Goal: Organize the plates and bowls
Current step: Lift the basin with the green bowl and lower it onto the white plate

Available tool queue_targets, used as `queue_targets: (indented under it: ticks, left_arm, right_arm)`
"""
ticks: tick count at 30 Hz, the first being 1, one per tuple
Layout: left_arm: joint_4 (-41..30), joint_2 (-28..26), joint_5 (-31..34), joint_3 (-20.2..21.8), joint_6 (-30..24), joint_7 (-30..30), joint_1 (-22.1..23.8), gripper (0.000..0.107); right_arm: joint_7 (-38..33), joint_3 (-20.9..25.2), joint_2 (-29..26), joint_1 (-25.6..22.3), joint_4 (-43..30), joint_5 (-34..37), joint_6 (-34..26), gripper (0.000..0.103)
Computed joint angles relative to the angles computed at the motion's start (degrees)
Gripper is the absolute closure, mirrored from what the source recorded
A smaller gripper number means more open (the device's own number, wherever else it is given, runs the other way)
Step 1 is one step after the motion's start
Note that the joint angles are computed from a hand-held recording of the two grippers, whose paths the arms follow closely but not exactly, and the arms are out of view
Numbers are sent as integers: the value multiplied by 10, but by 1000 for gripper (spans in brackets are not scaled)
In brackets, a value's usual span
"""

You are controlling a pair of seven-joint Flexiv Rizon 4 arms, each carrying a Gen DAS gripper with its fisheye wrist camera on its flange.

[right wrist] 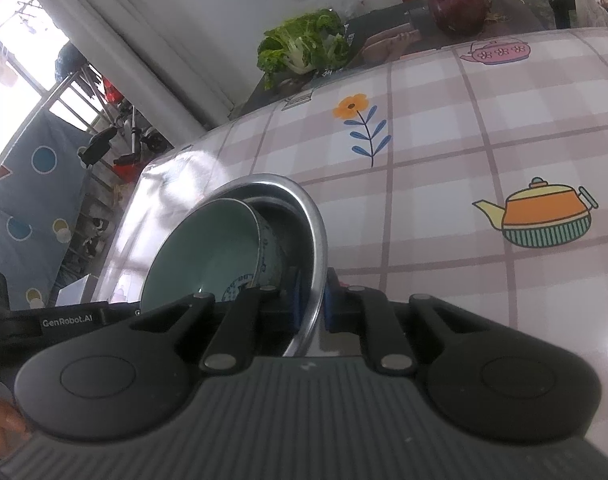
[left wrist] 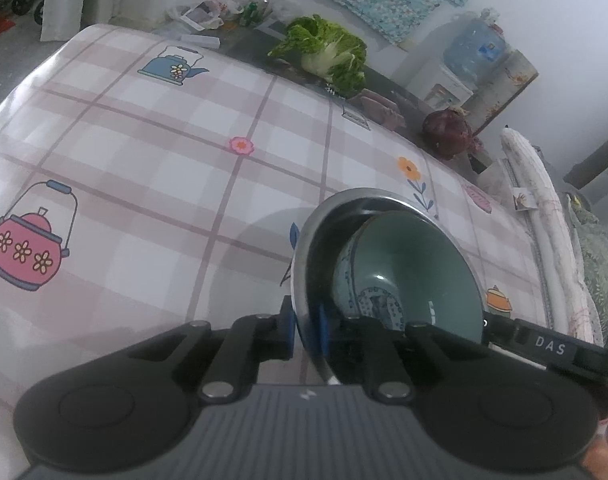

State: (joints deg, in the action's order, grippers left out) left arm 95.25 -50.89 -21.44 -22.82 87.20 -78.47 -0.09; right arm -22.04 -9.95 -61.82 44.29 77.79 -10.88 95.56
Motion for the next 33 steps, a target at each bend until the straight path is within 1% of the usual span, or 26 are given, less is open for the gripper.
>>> queue_targets:
  ticks: [3,9,15,19,23,25,28,33]
  left_arm:
    - [4,6,0,2,2,-4,-1,96]
    - [19,24,2,-3,6,-6,1,96]
    - [63,62,6,-28,29,-11,19,96]
    - [112,97,13,-61,53,-19,45,96]
    - [173,130,32,-101,80,-38,82,97]
    - [204,148,46,-108,89,-53,91,97]
    - [243,166,71,-106,98,-74,95,96]
    - [289,162,104,-124,103,-103,121,96]
  right_arm:
    - [0,4,2,-2,-1,0,-3,93]
    - [4,-14,13,10,13,4,4,93]
    - [10,-59,50,52,64,23,25,93]
    - [9,-104,88,102,121,47,40,93]
    - [7,-152,127,170,191,84,59,93]
    - [5,-161,143,195,220,103,64,93]
    - [4,-171,161,234,262,128,69,92]
    - [23,-179,171,285,307,156,60,92]
